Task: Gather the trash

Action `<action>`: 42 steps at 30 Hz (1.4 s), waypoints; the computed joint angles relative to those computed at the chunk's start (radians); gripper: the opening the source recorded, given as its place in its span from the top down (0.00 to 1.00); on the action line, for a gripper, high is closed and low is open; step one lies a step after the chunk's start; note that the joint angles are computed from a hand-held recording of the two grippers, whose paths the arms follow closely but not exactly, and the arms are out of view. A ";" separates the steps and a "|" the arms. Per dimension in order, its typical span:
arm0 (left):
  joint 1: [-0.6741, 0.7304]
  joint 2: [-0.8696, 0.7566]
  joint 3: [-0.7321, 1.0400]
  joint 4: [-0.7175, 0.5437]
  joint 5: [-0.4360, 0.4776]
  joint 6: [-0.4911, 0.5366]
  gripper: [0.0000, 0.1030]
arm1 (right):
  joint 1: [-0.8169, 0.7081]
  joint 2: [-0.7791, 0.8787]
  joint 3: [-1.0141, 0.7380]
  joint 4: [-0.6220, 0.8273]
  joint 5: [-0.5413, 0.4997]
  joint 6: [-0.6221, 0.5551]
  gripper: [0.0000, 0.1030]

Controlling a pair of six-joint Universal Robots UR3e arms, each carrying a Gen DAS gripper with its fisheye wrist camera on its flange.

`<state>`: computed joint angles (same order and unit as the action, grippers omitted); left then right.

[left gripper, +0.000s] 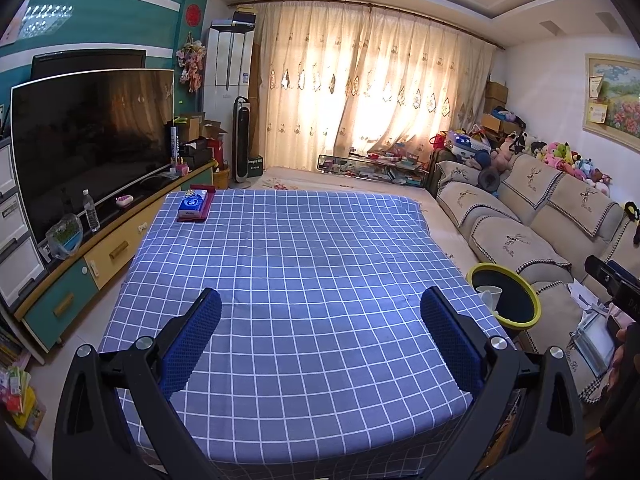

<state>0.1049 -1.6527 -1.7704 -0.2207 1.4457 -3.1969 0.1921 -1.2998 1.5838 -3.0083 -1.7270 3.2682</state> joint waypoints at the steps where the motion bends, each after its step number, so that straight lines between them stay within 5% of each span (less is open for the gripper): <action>1: -0.002 -0.002 0.001 0.001 0.002 0.000 0.05 | 0.000 0.002 0.001 -0.002 0.000 0.000 0.07; 42: 0.027 -0.065 0.035 -0.031 -0.051 -0.013 0.05 | 0.008 0.055 -0.030 0.007 0.002 0.010 0.07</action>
<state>0.1323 -1.7176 -1.7357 -0.2516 1.3948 -3.2100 0.1998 -1.2444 1.5537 -3.0010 -1.7248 3.2781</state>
